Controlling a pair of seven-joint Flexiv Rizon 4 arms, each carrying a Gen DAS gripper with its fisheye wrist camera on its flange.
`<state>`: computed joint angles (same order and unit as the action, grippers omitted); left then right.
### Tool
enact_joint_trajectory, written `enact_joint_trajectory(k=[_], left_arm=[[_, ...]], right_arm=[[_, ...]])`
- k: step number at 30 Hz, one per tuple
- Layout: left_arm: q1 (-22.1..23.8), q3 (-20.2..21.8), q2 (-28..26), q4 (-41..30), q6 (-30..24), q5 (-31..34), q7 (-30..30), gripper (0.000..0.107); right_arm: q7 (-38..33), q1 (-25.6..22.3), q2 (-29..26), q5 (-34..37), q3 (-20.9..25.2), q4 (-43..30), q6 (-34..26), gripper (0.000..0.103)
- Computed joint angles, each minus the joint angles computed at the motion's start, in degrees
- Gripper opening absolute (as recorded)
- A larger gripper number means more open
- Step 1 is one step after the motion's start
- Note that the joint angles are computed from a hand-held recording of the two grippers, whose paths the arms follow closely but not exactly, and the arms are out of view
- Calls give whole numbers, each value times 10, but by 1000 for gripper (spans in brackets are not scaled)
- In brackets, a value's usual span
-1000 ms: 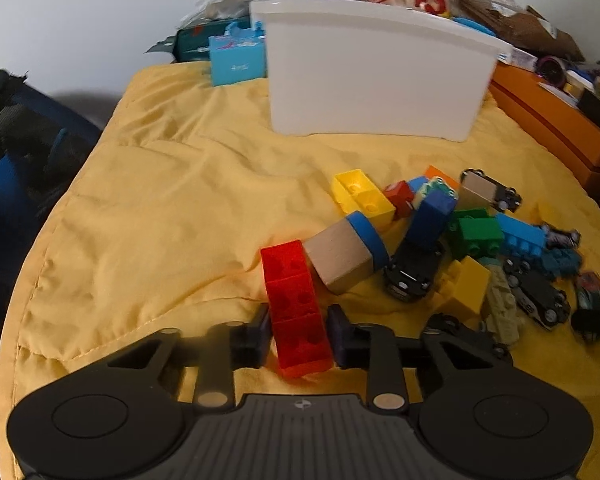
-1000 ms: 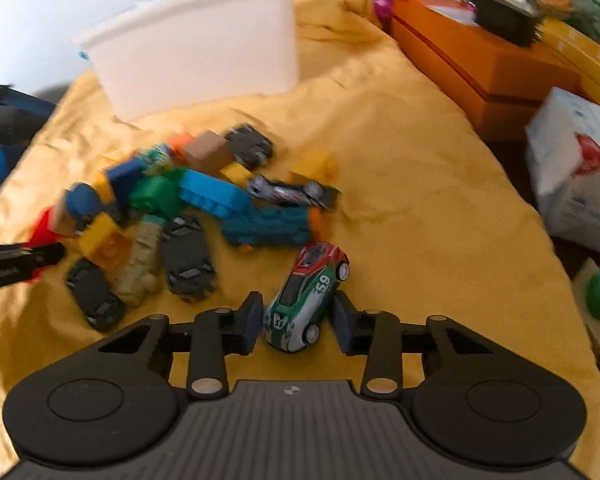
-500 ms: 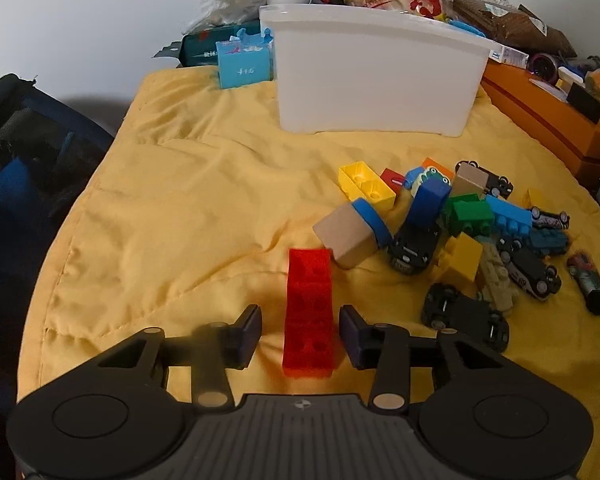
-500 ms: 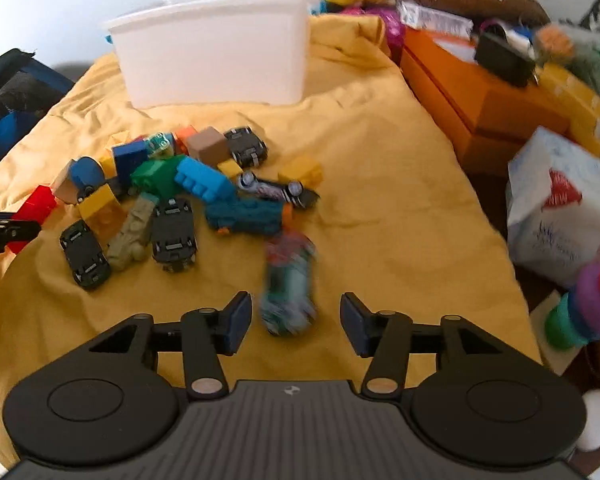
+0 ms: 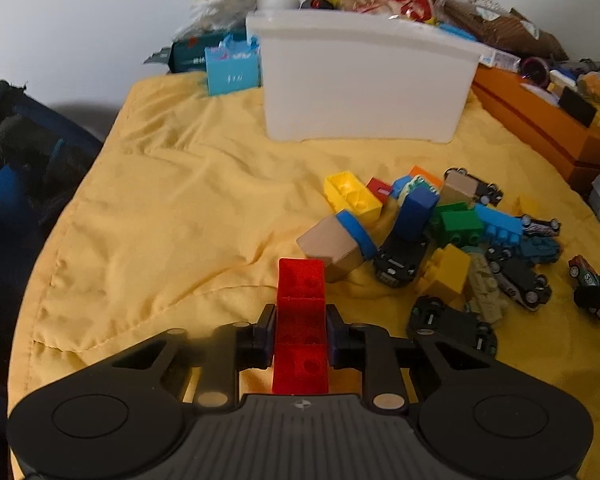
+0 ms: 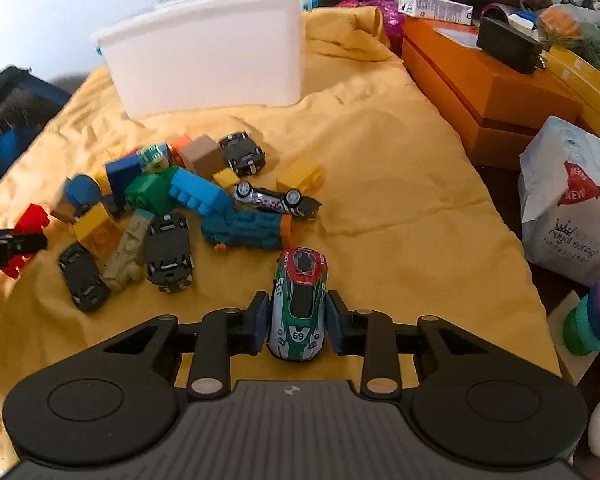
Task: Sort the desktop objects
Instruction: 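Carry both held toys over the white bin and open both tools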
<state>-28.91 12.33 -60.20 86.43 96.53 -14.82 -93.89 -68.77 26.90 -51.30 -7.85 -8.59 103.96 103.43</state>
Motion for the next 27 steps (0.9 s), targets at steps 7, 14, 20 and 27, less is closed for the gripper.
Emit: enact_joint_trajectory(k=[7, 14, 20, 27], left_arm=[[-17, 14, 25, 31, 37, -16, -8, 27], [-42, 41, 42, 17, 38, -60, -26, 27], [-44, 64, 34, -48, 26, -79, -37, 27], [-26, 91, 1, -164, -28, -71, -69, 27]], right_arm=[[-9, -21, 21, 0, 25, 12, 29, 33], [-27, -61, 33, -24, 78, -21, 55, 33], [-23, -92, 20, -55, 110, -103, 54, 33], [-11, -141, -20, -115, 165, -220, 21, 33]])
